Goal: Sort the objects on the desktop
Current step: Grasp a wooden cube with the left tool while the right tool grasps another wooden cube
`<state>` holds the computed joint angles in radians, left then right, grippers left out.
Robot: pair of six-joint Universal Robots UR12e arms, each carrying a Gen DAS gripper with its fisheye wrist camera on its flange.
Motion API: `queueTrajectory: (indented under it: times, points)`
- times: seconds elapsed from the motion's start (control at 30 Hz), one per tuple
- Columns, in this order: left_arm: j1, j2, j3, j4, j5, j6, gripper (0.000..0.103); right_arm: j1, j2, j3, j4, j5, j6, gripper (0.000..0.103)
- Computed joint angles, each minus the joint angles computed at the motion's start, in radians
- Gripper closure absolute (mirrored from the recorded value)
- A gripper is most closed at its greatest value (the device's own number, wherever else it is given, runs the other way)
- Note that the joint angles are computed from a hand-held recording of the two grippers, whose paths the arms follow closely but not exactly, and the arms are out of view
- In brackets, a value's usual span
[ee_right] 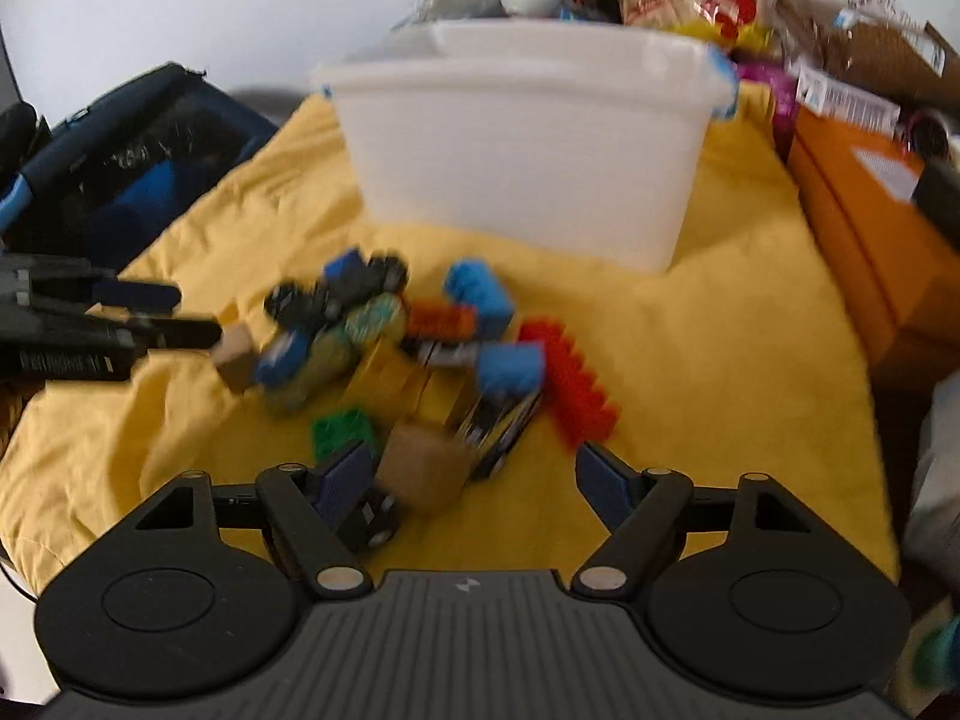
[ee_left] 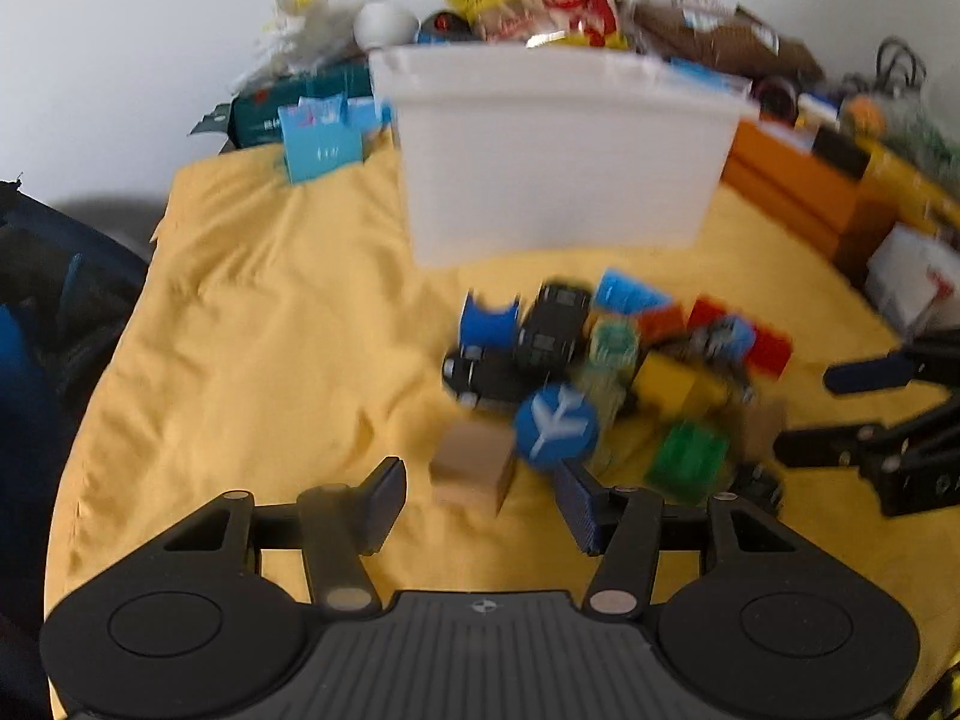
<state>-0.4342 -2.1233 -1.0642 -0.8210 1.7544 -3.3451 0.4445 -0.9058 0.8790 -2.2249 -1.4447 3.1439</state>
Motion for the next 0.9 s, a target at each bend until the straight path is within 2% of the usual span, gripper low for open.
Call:
queueTrajectory:
  times: [0.13, 0.27, 0.3, 0.33, 0.43, 0.57, 0.73, 0.9]
  points:
    - [0.002, -0.011, 0.002, 0.015, 0.017, -0.003, 0.044, 0.014, 0.011, -0.004, -0.014, -0.031, 0.017, 0.031]
    - [0.001, -0.025, 0.012, 0.024, 0.020, -0.003, 0.044, 0.021, 0.025, -0.018, 0.010, -0.052, 0.052, 0.043]
    - [0.001, -0.029, 0.016, 0.022, 0.018, 0.005, 0.045, 0.021, 0.026, -0.019, 0.014, -0.052, 0.061, 0.043]
    - [0.002, -0.031, 0.018, 0.017, 0.007, 0.014, 0.049, 0.021, 0.032, -0.029, 0.025, -0.050, 0.068, 0.043]
    - [0.010, -0.028, 0.013, 0.003, -0.043, 0.030, 0.066, 0.020, 0.035, -0.031, 0.031, -0.038, 0.061, 0.055]
    - [0.013, -0.015, -0.011, 0.031, -0.062, 0.040, 0.067, 0.016, 0.027, -0.017, 0.013, -0.019, 0.074, 0.061]
    - [0.015, -0.003, -0.024, 0.046, -0.068, 0.011, 0.067, 0.008, 0.002, 0.025, -0.031, 0.006, 0.075, 0.066]
    - [0.015, -0.008, -0.014, 0.003, -0.067, 0.000, 0.066, 0.011, 0.012, 0.009, -0.008, -0.029, 0.061, 0.064]
